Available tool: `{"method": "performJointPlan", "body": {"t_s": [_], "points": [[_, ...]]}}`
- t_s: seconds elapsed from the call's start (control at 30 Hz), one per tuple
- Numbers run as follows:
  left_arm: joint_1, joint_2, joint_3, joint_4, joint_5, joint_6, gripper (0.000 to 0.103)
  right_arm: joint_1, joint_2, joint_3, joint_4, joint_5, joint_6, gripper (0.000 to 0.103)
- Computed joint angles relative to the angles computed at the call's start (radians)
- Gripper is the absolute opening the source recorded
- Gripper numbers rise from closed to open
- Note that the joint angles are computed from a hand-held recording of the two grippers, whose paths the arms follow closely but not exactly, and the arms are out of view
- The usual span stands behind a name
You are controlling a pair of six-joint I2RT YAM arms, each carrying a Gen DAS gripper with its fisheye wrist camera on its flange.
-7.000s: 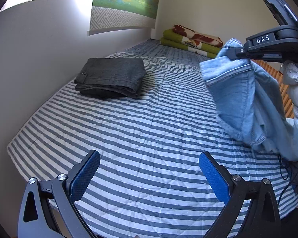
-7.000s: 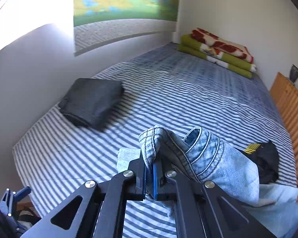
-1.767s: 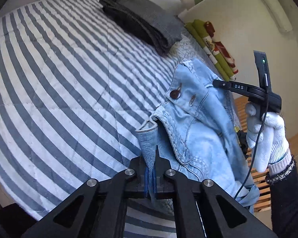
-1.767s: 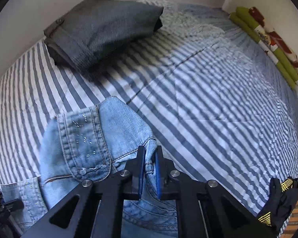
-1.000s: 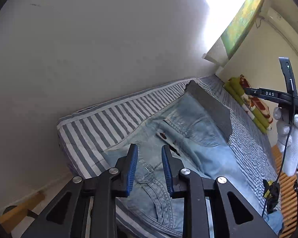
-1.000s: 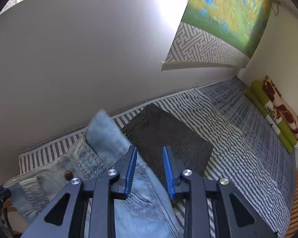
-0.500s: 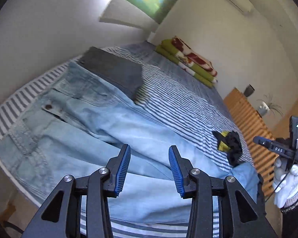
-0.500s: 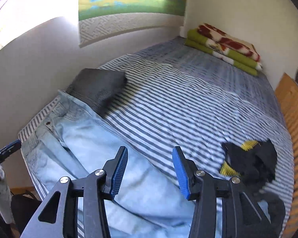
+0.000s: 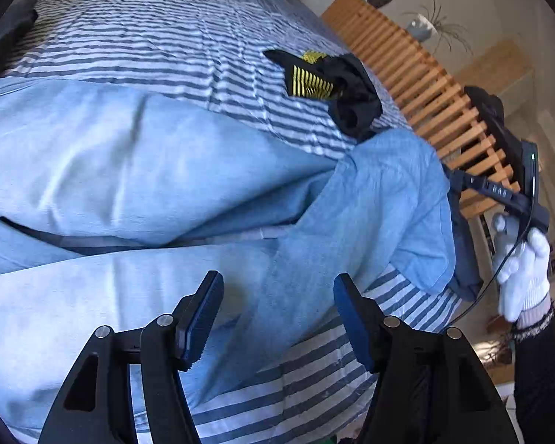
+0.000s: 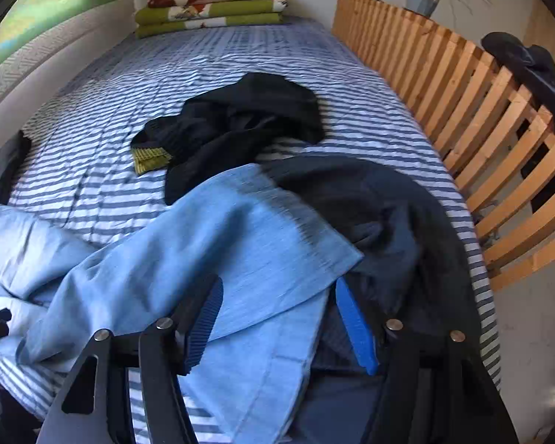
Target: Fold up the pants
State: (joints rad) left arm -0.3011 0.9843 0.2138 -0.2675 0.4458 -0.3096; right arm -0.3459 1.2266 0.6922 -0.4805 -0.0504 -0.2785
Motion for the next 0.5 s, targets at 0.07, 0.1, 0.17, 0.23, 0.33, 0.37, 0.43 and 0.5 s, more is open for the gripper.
{"method": "performJointPlan", "body": {"t_s": [0.07,0.1,0.17,0.23,0.33,0.37,0.43,0.5], "points": [[-0.113,0.092,-0.006,0.106,-0.050,-0.056,0.074,-0.056,0.111,0.080,-0.008,-0.082,-0.015,0.065],[-0.156,0.125,-0.004,0.135,-0.083,-0.071,0.074,-0.071,0.174,0.126,-0.024,-0.124,-0.021,0.066],[-0.227,0.172,-0.004,0.180,-0.158,-0.100,0.072,-0.062,0.290,0.200,-0.023,-0.152,-0.019,0.067],[-0.218,0.207,0.002,0.192,-0.175,-0.093,0.041,-0.014,0.385,0.252,-0.003,-0.117,-0.011,0.067],[-0.134,0.203,-0.001,0.188,-0.107,-0.058,0.013,0.070,0.465,0.276,0.051,-0.067,0.025,0.061],[-0.121,0.191,0.008,0.170,-0.105,-0.049,0.010,0.091,0.472,0.275,0.064,-0.065,0.041,0.047],[-0.096,0.131,0.026,0.107,-0.112,-0.029,0.008,0.129,0.473,0.289,0.048,-0.073,0.059,0.006],[-0.055,0.031,0.044,0.011,-0.093,0.000,0.007,0.170,0.392,0.247,0.087,-0.046,0.061,0.004]]}}
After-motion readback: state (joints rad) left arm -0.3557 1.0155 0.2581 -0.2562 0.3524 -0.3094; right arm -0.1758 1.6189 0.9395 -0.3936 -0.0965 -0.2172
